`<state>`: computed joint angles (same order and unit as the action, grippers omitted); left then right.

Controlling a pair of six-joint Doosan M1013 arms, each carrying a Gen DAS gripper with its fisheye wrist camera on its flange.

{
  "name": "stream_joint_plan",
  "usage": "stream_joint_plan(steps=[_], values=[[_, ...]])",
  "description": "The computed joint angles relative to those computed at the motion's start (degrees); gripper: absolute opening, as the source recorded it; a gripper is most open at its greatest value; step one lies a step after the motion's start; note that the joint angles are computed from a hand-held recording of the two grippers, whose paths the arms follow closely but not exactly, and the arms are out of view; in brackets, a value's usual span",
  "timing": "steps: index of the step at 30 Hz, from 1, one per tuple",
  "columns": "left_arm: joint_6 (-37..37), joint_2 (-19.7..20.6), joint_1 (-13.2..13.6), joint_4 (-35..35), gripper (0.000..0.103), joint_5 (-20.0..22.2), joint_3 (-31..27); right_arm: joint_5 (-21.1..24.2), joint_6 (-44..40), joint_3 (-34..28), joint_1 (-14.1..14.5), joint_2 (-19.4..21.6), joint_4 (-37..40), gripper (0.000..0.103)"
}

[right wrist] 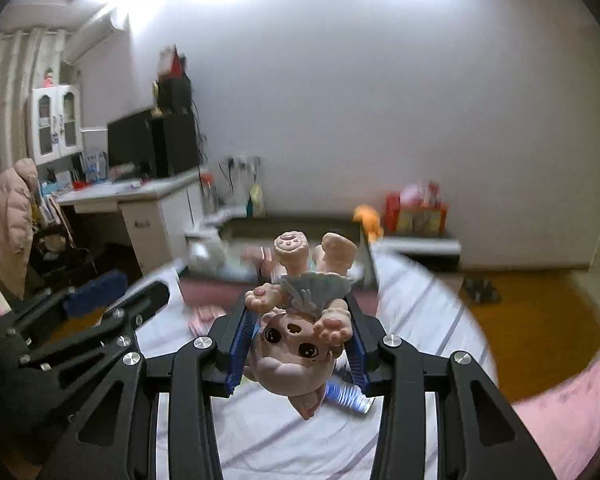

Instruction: Organize rigid objects

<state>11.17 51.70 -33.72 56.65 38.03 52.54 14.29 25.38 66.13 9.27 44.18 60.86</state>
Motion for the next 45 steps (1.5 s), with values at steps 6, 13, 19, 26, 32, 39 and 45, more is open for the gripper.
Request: stream_joint_plan(steps=[6,13,19,26,32,39,45], values=[[1.68,0.31,1.01,-6.50,0.062,-1.50,0.97,5.48,16.49,-3.01,-0.19,3.87,-15.60,0.043],[3.62,-0.17,1.28,-9.30,0.076,-4.79,2.30,6.01,14.05,-2.75,-0.64,3.50,-13.39,0.043],[10.75,2.95,1.27,-14.74,0.066,0.91,-3.25,6.83,17.24,-3.34,-0.57,3.95,-16.16,0.043],[19.16,5.34,1.75,-22.22,0.055,4.93,-7.99,8.45,19.82,-4.54,-0.71,4.68,-18.48,0.043],[9.80,1.87,0.89,-11.31,0.054,2.27,-2.87,8.02,17.16,-3.85,-0.59,4.21,-16.43,0.043],[-2.92,-1.84,-0.51,4.99,0.003,2.39,1.94,6.78,7.15,-1.56,-0.64,1.94,-6.50,0.043],[4.35,0.29,0.53,-4.79,0.017,5.21,-1.34,5.47,2.36,-0.29,-0.33,0.56,-2.72,0.043]])
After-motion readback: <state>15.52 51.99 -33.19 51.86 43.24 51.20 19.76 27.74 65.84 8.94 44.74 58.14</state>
